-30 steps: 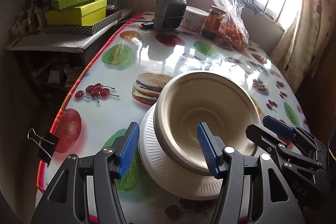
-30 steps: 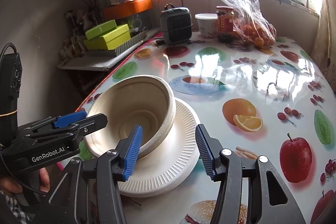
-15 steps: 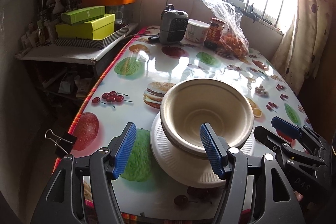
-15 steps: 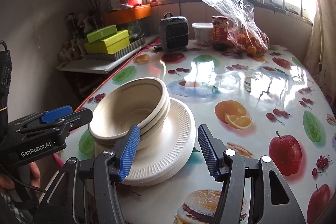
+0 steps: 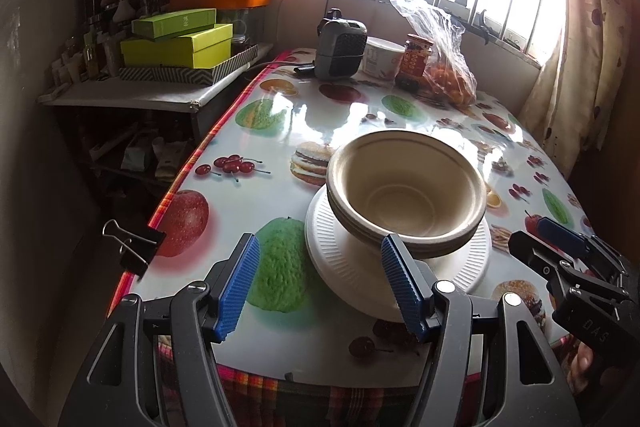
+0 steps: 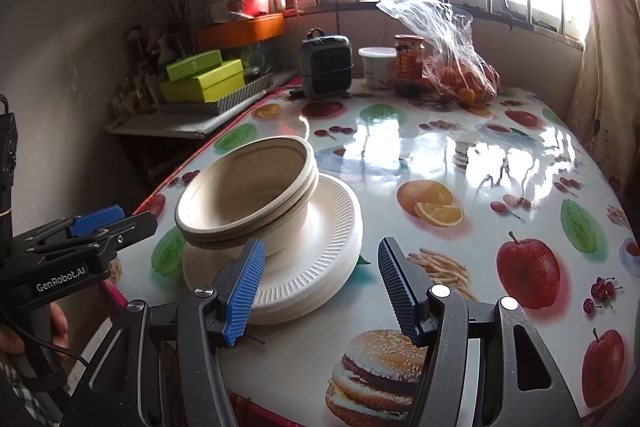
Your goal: Organize plates and bowls
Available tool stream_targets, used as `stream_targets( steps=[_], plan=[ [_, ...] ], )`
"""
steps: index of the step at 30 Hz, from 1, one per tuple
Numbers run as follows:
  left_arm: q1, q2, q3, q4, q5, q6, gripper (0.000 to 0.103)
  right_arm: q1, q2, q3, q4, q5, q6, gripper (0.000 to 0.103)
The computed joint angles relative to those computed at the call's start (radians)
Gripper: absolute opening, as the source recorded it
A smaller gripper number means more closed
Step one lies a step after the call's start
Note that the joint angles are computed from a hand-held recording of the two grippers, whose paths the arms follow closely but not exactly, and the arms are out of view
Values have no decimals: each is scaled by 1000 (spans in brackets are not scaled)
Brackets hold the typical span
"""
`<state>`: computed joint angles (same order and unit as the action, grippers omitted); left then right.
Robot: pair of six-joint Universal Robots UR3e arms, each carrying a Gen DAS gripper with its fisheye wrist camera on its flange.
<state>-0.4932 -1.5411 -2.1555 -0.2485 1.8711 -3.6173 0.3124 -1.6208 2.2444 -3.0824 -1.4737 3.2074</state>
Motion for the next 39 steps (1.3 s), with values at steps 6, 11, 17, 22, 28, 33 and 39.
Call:
stream_targets(
  steps=[6, 11, 17, 22, 28, 33, 39],
  plan=[
    [-37, -17, -42, 30, 41, -20, 64, 26, -9, 58, -54, -57, -4, 60],
    [-66, -57, -70, 77, 77, -42, 64, 37, 8, 108, -102, -92, -10, 62],
    [-98, -118, -86, 107, 121, -69, 64, 54, 39, 154, -146, -130, -12, 75],
    [-133, -158, -80, 95, 168, -92, 64, 68, 76, 157, -145, -162, 4, 76],
    [-169, -194, -58, 80, 219, -106, 64, 81, 124, 157, -177, -190, 15, 77],
    [-167, -198, -63, 90, 207, -109, 64, 93, 149, 153, -185, -201, 27, 77],
    [-171, -217, -56, 96, 205, -102, 64, 102, 165, 149, -192, -207, 32, 80]
  ],
)
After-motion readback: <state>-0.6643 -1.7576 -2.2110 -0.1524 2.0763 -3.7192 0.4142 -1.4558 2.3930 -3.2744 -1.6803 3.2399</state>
